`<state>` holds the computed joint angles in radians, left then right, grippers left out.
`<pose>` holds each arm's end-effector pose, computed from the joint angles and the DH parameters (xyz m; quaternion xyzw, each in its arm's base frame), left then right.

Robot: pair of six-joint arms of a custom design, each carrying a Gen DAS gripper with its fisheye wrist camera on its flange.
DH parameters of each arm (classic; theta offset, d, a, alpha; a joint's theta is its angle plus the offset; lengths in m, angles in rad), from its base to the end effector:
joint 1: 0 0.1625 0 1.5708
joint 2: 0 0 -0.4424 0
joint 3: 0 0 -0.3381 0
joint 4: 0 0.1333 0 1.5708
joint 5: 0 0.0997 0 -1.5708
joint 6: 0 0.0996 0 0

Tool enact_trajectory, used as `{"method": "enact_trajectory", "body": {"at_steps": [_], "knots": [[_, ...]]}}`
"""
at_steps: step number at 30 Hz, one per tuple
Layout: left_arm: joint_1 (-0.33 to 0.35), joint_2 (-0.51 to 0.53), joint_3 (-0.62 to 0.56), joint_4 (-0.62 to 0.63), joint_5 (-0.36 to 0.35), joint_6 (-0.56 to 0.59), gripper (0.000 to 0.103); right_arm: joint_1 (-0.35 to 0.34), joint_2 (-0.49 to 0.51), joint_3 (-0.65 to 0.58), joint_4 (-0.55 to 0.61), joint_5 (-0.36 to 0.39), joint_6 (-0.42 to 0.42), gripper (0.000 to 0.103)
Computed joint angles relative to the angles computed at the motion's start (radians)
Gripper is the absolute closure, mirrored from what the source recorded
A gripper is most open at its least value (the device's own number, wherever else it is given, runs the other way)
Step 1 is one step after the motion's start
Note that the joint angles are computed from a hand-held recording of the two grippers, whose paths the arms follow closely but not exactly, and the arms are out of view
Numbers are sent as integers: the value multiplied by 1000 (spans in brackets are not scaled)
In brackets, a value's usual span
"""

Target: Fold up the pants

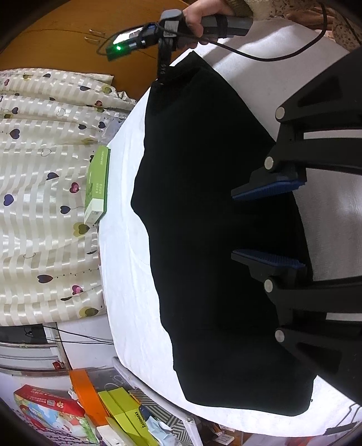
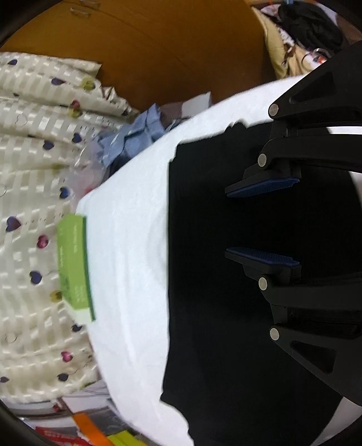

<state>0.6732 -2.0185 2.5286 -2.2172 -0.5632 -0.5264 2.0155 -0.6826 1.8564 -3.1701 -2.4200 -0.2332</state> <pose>-0.0282 -0.3007 0.3571 0.1289 0.8648 -0.3598 0.3257 0.3075 -0.5092 0.1110 0.2141 -0.8689 0.2338 0.3801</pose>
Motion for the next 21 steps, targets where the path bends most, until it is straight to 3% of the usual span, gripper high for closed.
{"method": "enact_trajectory", "body": {"at_steps": [6, 10, 14, 16, 19, 21], "knots": [[8, 6, -4, -23, -10, 20, 64, -12, -108, 132, -37, -64, 6, 65], [16, 16, -5, -68, -27, 41, 63, -27, -196, 221, -46, -79, 72, 65], [11, 36, 1, -110, -43, 67, 63, -26, -234, 250, -123, -64, 73, 65], [11, 50, 2, -125, -52, 78, 63, -22, -234, 243, -172, -8, 48, 65], [14, 77, -2, -153, -63, 98, 63, -36, -225, 221, -145, 159, 9, 65], [20, 99, -5, -186, -69, 120, 63, -45, -196, 201, -95, 220, 1, 65]]}}
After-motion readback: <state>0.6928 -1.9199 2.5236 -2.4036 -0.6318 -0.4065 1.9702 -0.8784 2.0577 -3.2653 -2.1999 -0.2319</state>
